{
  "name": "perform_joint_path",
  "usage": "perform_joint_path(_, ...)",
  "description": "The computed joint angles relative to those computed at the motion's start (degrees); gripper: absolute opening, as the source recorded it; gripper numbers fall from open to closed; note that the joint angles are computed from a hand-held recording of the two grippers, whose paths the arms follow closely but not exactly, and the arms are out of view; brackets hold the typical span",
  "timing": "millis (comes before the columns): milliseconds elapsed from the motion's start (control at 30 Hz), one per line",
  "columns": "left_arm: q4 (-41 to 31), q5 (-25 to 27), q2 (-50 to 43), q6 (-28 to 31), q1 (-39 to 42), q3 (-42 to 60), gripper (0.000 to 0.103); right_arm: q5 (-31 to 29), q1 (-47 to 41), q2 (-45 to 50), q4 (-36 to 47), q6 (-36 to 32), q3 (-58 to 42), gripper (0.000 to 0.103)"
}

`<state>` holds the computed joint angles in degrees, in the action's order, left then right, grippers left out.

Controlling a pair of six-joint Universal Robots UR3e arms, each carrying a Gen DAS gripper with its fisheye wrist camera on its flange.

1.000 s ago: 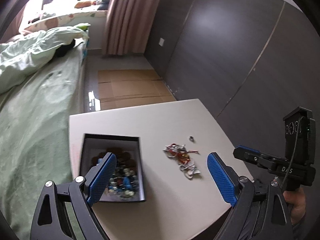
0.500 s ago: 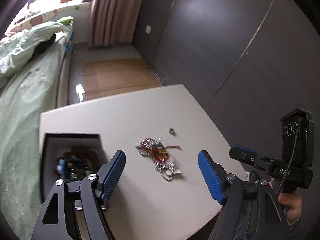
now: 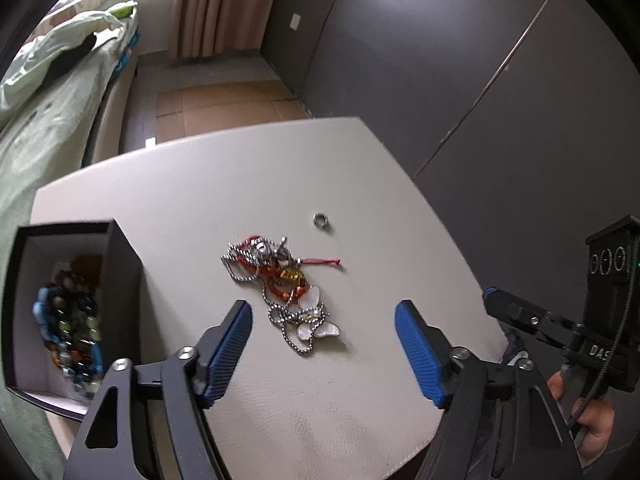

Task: Organize jewelry
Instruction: 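Move the left gripper over the tangled silver chains and close on them, then lift the silver chain with the left gripper and carry it to the box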

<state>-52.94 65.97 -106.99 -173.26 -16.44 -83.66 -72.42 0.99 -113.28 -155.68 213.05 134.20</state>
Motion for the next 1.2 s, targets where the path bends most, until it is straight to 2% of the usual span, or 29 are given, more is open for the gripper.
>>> perform_joint_path(67,0.76,0.78,-0.95,-1.07,-0.32,-0.50,0.062,0.69,-1.05,-0.92,0.12,-0.27,1.42,0.067)
perform_joint_path(133,1.99,1.56,-1.44,-2.41,-0.15,-1.46,0.050,1.29,-1.90,-1.66,0.14,-0.47,2.56,0.067)
perform_joint_path(300,3.15,2.27,-3.01,-4.12,0.49,-1.73,0.047,2.69,-3.68,-3.23,0.20,-1.23,4.85,0.067)
perform_joint_path(500,2.83,4.75,-6.14,-5.35,-1.16,1.00,0.039,3.14,-4.15,-3.59,0.04,-1.15,5.74,0.067)
perform_joint_path(600,4.61,9.60,-6.56,-6.72,-3.09,1.30,0.024,3.09,-4.21,-3.43,0.08,-1.11,5.78,0.067)
perform_joint_path(667,4.28,10.10,-6.80,-7.10,-3.16,1.73,0.019,2.87,-3.93,-2.72,-0.36,-0.87,5.58,0.067)
perform_joint_path(700,3.53,12.11,-7.09,-7.24,-3.81,2.58,0.010,2.72,-3.68,-2.54,-0.54,-0.72,5.58,0.067)
perform_joint_path(733,3.66,12.68,-7.26,-7.12,-3.98,2.76,0.008,2.67,-3.44,-2.12,-0.80,-0.56,5.45,0.067)
perform_joint_path(767,3.34,12.35,-7.18,-6.69,-3.79,2.73,0.008,2.77,-3.39,-1.86,-1.07,-0.58,5.49,0.067)
perform_joint_path(800,3.25,11.84,-7.11,-6.51,-3.54,2.50,0.000,2.62,-2.95,-1.09,-1.56,-0.43,5.19,0.067)
perform_joint_path(1067,2.20,4.94,-3.18,-4.28,0.31,-0.05,0.000,0.93,1.47,4.90,-4.10,0.47,1.61,0.067)
perform_joint_path(1200,-3.55,0.65,-5.74,-3.61,1.51,5.79,0.000,0.52,2.53,6.88,-4.86,0.77,0.18,0.067)
